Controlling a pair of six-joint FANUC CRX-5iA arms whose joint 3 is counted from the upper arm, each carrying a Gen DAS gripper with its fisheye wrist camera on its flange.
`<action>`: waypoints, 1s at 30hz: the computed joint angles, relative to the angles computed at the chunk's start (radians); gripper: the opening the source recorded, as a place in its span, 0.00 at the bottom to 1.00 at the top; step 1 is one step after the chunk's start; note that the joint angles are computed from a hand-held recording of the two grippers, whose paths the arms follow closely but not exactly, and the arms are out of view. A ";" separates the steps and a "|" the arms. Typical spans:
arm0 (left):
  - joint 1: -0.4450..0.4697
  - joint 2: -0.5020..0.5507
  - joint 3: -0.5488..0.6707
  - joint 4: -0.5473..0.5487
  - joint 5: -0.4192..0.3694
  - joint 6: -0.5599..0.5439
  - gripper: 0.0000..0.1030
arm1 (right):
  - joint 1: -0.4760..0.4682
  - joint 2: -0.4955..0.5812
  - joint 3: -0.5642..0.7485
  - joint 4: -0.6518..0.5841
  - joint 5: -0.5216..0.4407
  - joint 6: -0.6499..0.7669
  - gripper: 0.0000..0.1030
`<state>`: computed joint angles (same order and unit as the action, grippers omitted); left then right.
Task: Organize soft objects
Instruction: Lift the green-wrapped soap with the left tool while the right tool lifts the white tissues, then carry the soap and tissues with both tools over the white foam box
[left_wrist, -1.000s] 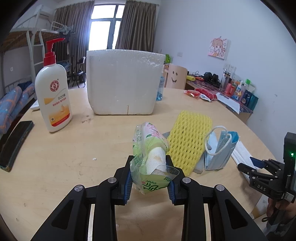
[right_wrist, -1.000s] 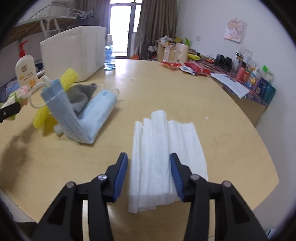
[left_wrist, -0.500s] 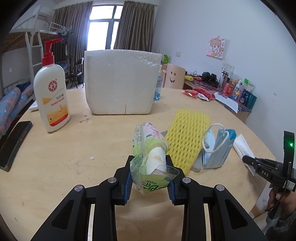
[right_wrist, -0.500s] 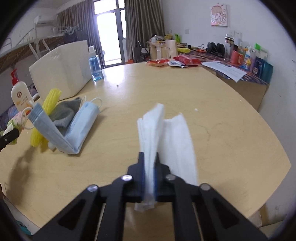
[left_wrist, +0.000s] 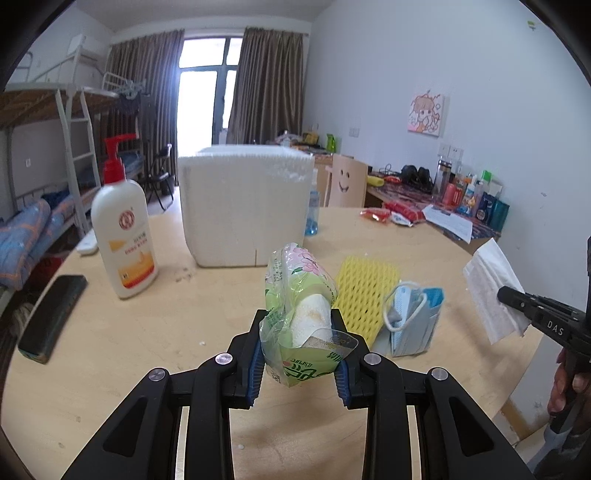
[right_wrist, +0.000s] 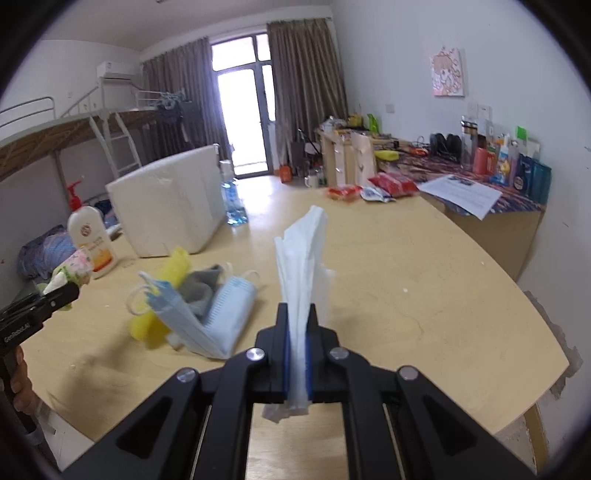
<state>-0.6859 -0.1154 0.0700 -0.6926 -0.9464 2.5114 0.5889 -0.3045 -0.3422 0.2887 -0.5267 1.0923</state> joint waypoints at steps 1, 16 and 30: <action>-0.010 -0.004 0.001 -0.015 -0.008 0.009 0.32 | 0.006 -0.008 -0.007 0.010 0.007 -0.010 0.08; -0.195 -0.036 0.051 -0.263 -0.158 0.113 0.32 | 0.078 -0.126 -0.065 0.008 0.104 0.027 0.08; -0.421 -0.066 0.066 -0.499 -0.326 0.202 0.32 | 0.147 -0.252 -0.171 0.169 0.195 -0.077 0.08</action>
